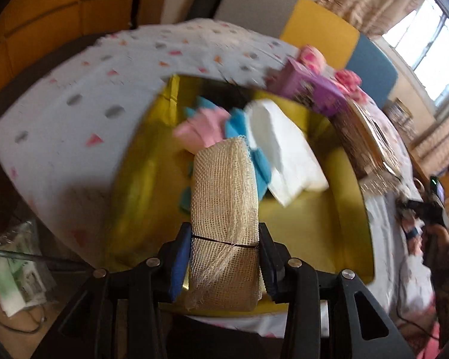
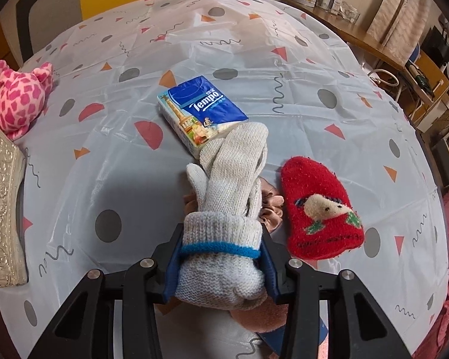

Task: Organize soft objects
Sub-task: 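Lower the bandage roll into the gold tray and open the left gripper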

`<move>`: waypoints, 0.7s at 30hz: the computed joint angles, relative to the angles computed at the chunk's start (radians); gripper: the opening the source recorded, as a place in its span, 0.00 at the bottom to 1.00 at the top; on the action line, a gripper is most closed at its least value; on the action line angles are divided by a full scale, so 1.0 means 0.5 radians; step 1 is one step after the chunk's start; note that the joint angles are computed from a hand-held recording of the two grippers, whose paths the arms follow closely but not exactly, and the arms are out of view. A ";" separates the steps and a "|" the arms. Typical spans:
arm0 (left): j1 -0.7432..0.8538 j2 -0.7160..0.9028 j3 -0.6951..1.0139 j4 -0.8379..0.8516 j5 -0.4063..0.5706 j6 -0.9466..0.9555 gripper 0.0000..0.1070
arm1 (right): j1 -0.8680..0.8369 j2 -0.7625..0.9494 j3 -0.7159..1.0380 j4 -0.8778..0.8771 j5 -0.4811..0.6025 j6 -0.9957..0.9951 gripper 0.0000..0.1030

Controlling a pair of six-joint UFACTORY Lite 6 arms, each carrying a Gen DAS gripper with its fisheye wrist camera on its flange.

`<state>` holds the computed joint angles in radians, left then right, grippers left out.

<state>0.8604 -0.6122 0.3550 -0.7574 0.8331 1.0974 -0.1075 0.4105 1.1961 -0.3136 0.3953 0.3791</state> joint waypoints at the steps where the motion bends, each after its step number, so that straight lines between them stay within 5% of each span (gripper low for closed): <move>1: -0.020 -0.029 -0.037 -0.005 0.034 0.006 0.40 | 0.014 -0.003 0.000 -0.036 0.015 0.035 0.44; 5: -0.253 -0.090 -0.139 0.006 -0.073 -0.095 0.40 | 0.072 -0.032 -0.030 -0.157 0.053 0.168 0.43; 14: -0.510 0.612 0.186 -0.068 -0.793 -0.249 0.40 | 0.173 -0.105 -0.108 -0.363 0.073 0.409 0.41; 16: -0.543 0.682 0.230 0.033 -0.915 -0.391 0.45 | 0.175 -0.102 -0.110 -0.365 0.074 0.424 0.41; 21: -0.495 0.533 0.142 -0.091 -0.814 -0.252 0.68 | 0.148 -0.074 -0.073 -0.246 0.073 0.349 0.41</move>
<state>0.6128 -0.3455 0.4262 -0.8029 0.4262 0.9714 -0.0333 0.3735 1.1596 -0.4367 0.4318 0.5536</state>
